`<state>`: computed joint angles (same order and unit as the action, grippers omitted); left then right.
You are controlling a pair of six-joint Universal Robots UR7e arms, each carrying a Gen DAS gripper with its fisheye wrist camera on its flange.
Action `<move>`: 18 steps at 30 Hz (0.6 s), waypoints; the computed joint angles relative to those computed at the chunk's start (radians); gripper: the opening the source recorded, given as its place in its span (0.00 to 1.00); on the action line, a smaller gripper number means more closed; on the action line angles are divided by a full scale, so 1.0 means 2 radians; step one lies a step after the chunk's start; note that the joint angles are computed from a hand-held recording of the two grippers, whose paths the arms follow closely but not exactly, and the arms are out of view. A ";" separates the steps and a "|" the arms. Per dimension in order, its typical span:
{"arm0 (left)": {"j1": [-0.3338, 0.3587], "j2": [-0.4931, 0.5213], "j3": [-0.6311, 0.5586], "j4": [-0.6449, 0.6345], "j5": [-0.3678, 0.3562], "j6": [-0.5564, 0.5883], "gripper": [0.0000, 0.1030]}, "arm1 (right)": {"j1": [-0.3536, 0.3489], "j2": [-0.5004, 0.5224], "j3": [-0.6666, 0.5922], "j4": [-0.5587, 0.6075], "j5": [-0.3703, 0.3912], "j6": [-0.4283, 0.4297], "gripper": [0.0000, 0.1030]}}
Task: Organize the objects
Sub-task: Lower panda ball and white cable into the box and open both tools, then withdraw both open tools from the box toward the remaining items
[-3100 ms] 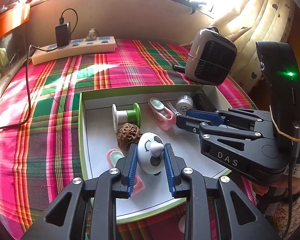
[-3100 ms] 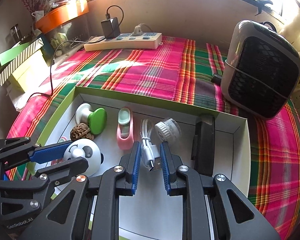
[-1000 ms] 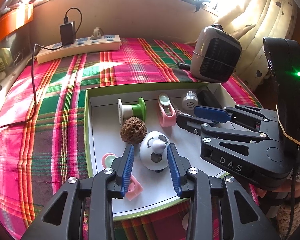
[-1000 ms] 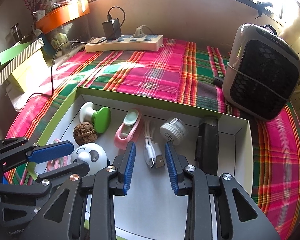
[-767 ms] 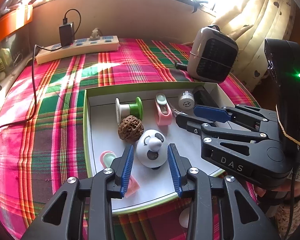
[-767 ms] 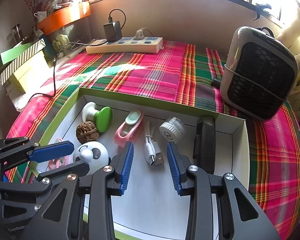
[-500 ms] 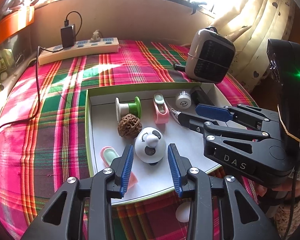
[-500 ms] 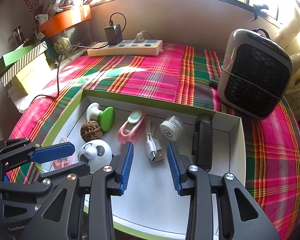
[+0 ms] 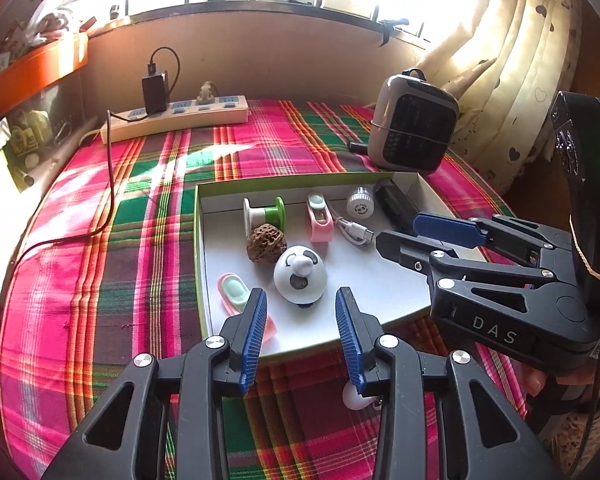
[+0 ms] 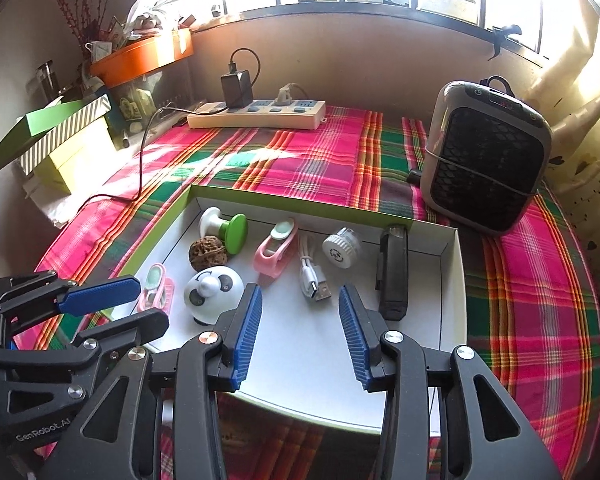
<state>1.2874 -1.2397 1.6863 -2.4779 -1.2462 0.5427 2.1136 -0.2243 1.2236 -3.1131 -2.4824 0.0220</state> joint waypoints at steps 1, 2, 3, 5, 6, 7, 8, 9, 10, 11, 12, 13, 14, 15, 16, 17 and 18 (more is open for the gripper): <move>-0.001 -0.003 0.005 -0.004 0.002 0.001 0.33 | 0.002 0.000 0.002 -0.003 -0.001 0.000 0.41; -0.003 -0.007 0.010 -0.010 0.005 0.004 0.33 | 0.004 0.000 0.004 -0.007 -0.002 -0.002 0.41; -0.004 -0.010 0.015 -0.015 0.007 0.007 0.33 | 0.006 0.000 0.006 -0.012 -0.004 -0.004 0.41; -0.006 -0.017 0.021 -0.016 0.007 0.006 0.33 | 0.010 0.000 0.011 -0.024 -0.008 -0.009 0.41; -0.005 -0.021 0.024 -0.016 0.006 0.005 0.33 | 0.011 -0.001 0.014 -0.028 -0.009 -0.009 0.41; -0.005 -0.025 0.027 -0.017 0.007 0.004 0.33 | 0.013 -0.003 0.019 -0.032 -0.010 -0.007 0.41; -0.005 -0.028 0.029 -0.017 0.007 0.004 0.33 | 0.015 -0.005 0.023 -0.037 -0.012 -0.006 0.41; -0.005 -0.031 0.032 -0.017 0.007 0.003 0.33 | 0.016 -0.006 0.027 -0.042 -0.013 -0.005 0.41; -0.005 -0.035 0.035 -0.018 0.007 0.002 0.33 | 0.018 -0.008 0.033 -0.047 -0.015 -0.003 0.41; -0.005 -0.037 0.036 -0.017 0.006 0.001 0.33 | 0.020 -0.010 0.038 -0.049 -0.016 -0.001 0.41; -0.005 -0.040 0.038 -0.017 0.007 0.001 0.33 | 0.022 -0.012 0.044 -0.054 -0.016 -0.001 0.41; -0.005 -0.044 0.041 -0.018 0.007 0.001 0.33 | 0.024 -0.015 0.052 -0.058 -0.018 0.000 0.41; -0.004 -0.047 0.045 -0.017 0.005 0.002 0.33 | 0.026 -0.017 0.057 -0.059 -0.021 0.002 0.41; -0.003 -0.051 0.047 -0.015 0.002 0.002 0.33 | 0.028 -0.019 0.063 -0.060 -0.025 0.005 0.41; -0.002 -0.054 0.050 -0.013 0.002 0.000 0.33 | 0.029 -0.022 0.070 -0.061 -0.028 0.009 0.41; -0.001 -0.056 0.051 -0.009 0.001 -0.002 0.33 | 0.030 -0.025 0.078 -0.061 -0.030 0.014 0.41; 0.000 -0.058 0.053 -0.005 0.000 -0.004 0.33 | 0.031 -0.028 0.085 -0.061 -0.033 0.018 0.41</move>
